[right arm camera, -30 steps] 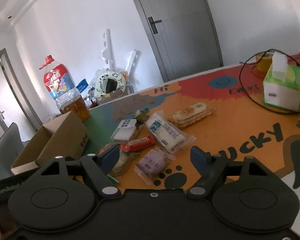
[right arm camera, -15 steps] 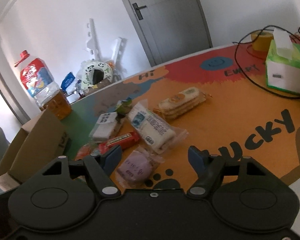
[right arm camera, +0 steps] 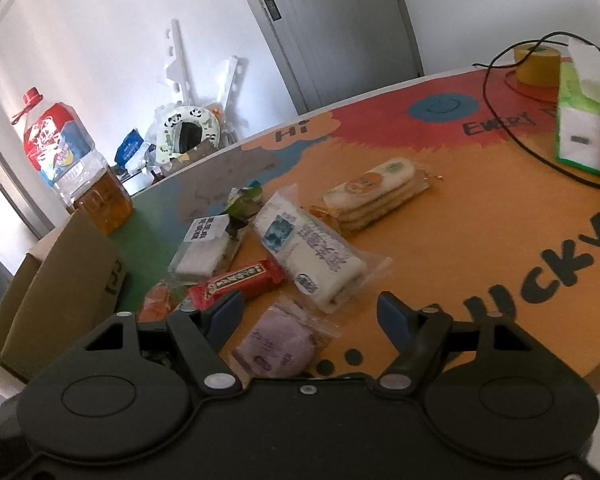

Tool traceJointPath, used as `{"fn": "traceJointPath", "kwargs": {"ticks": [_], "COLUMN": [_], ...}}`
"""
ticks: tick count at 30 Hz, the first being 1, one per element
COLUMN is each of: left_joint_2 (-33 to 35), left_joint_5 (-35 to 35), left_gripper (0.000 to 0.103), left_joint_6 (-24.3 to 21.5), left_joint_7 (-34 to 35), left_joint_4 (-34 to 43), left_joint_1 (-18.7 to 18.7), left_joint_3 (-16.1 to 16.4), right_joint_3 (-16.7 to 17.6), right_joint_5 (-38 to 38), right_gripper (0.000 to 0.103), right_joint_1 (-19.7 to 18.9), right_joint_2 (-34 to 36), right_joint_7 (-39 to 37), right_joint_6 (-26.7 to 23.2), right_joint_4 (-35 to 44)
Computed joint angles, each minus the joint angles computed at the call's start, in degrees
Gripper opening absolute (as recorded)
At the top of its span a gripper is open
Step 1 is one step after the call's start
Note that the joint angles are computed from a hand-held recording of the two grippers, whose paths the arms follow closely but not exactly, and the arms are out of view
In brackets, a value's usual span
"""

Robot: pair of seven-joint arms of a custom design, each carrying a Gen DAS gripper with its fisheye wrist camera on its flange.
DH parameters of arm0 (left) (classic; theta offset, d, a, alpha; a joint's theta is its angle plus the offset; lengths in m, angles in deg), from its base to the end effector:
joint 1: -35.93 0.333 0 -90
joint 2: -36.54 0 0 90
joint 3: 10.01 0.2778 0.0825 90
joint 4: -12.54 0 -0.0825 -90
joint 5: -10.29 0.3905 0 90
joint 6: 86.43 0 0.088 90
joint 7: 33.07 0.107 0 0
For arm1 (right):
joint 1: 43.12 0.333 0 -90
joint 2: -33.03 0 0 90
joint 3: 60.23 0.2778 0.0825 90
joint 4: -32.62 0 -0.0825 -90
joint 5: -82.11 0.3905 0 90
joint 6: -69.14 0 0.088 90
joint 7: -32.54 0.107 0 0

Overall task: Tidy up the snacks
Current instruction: 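Grasp the green-and-blue wrapped pack with the left tool while the right tool grasps the purple pack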

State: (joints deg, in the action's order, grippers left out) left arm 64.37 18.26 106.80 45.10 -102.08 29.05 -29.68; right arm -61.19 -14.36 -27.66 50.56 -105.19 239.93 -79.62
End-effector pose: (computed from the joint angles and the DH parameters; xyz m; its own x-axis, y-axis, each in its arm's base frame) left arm 0.5785 -0.2856 0.2993 -0.3852 -0.8934 0.2312 -0.6401 0.0782 -0.7643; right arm 0.5656 0.2182 0.3037 -0.2492 -0.8947 -0.3706 -0.5653 0.4451 -0.6944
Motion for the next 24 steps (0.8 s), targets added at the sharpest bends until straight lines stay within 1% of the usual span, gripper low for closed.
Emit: {"fn": "traceJointPath", "kwargs": {"ticks": [1,2,4,5,7,8,9,10,12,13,15,16,18,20,21,23,24], "left_joint_2": [0.2,0.4,0.7,0.7,0.3,0.1,-0.4,-0.5,-0.1,0.0,0.0,0.0,0.1,-0.1,-0.3,0.0,-0.4], "left_joint_5": [-0.1,-0.1,0.7,0.8,0.0,0.2,0.2,0.8,3.1,3.9,5.5,6.4,8.0,9.3,9.9,11.0,10.9], "left_gripper": [0.057,0.057,0.057,0.057,0.05,0.048,0.042,0.037,0.033,0.031,0.029,0.028,0.025,0.019,0.01,0.008,0.008], "left_joint_6": [-0.5,0.3,0.7,0.7,0.9,0.9,1.0,0.9,0.9,0.9,0.7,0.6,0.5,0.4,-0.3,-1.2,-1.3], "left_joint_7": [-0.1,-0.1,-0.2,-0.3,0.0,0.2,0.4,0.3,-0.5,-0.9,-1.8,-2.3,-3.3,-3.9,-4.2,-4.6,-4.6], "left_joint_4": [0.2,0.1,0.0,0.0,-0.2,-0.4,-0.9,-1.2,-1.8,-2.1,-2.8,-3.1,-3.8,-4.5,-4.7,-5.3,-5.8], "left_joint_1": [0.0,0.0,1.6,1.6,-0.8,-0.9,-1.1,0.1,5.0,6.5,9.2,10.8,13.6,15.1,15.9,18.8,18.9], "left_joint_3": [0.1,0.1,-1.2,-1.1,1.2,1.3,1.6,0.5,-4.1,-5.4,-7.8,-9.2,-11.9,-13.2,-14.0,-16.8,-16.9], "right_joint_3": [0.2,0.2,-0.3,-0.7,-1.1,-1.5,-2.1,-2.4,-3.5,-4.0,-4.5,-4.6,-4.6,-4.4,-4.2,-3.8,-3.5], "right_joint_5": [2.2,4.6,8.5,10.5,15.7,16.9,17.2,18.5,19.1,18.7,17.9,17.6,16.4,15.1,14.3,12.8,11.9], "right_gripper": [0.074,0.074,0.074,0.074,0.074,0.074,0.073,0.071,0.064,0.063,0.055,0.053,0.051,0.051,0.051,0.05,0.05], "right_joint_1": [0.0,0.3,1.2,1.7,2.7,3.3,4.3,5.0,6.3,6.9,7.4,7.5,7.8,7.9,7.9,7.6,7.4], "right_joint_2": [0.5,0.9,1.7,2.1,2.7,3.0,3.0,3.1,2.8,2.6,2.0,1.7,1.2,0.5,0.1,-0.6,-1.1], "right_joint_7": [-2.3,-4.7,-8.5,-10.4,-15.3,-16.4,-17.0,-18.5,-19.2,-18.7,-18.2,-18.1,-17.2,-16.2,-15.4,-14.1,-13.4], "right_joint_6": [-0.4,-0.9,-1.5,-2.0,-3.5,-4.0,-4.8,-5.6,-6.4,-6.3,-6.0,-5.8,-5.9,-6.2,-6.2,-6.2,-6.3], "right_joint_4": [0.3,0.6,1.2,1.5,1.8,1.9,2.1,2.1,1.8,1.4,0.6,0.4,-0.3,-1.2,-1.7,-2.5,-3.0]}}
